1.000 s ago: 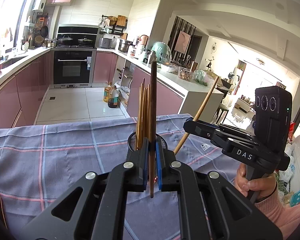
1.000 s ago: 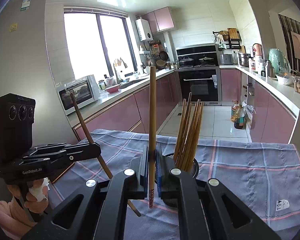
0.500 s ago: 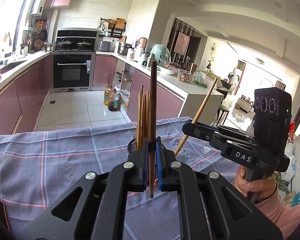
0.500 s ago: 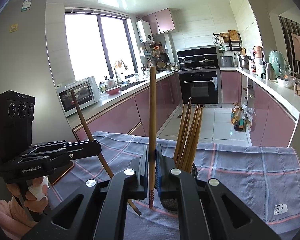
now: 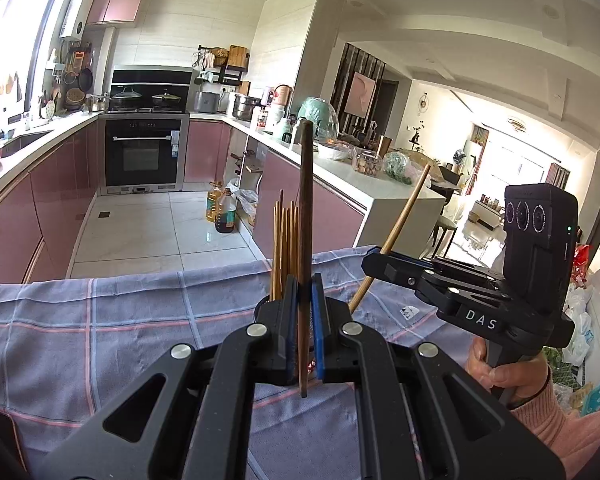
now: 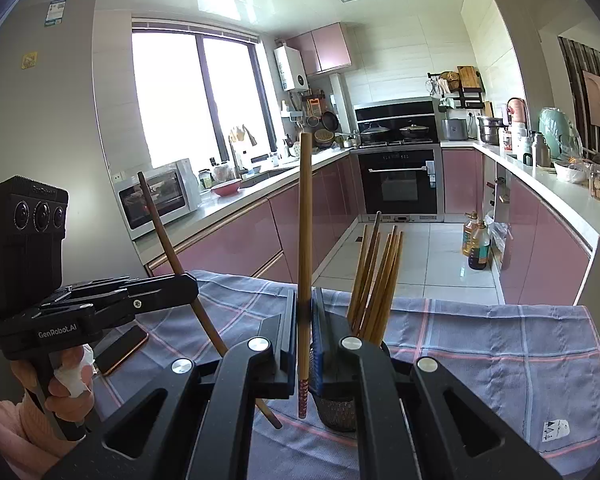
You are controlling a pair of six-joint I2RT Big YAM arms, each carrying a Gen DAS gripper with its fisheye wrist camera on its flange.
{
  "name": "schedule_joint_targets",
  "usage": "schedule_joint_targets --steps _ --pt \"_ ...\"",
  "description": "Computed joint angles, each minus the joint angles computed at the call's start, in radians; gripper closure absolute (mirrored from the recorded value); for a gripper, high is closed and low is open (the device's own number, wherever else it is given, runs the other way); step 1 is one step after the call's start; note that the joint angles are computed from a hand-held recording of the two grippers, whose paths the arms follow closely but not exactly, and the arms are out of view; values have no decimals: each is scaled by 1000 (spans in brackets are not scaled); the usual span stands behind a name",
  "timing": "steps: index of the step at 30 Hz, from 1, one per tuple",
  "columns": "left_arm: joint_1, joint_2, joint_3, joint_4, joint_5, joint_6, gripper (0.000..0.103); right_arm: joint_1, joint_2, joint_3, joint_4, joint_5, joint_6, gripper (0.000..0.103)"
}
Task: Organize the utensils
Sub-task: 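Lower both upright chopsticks into the mesh cup among the others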
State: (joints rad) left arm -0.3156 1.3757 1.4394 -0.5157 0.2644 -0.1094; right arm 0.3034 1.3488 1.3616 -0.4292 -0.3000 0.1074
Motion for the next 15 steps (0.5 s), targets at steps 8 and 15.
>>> schedule_joint_targets --steps 8,15 --pt "-3 7 22 5 -10 9 96 4 -2 6 5 9 -4 97" --pt "-9 10 31 23 -21 14 96 0 1 17 8 12 -9 97"
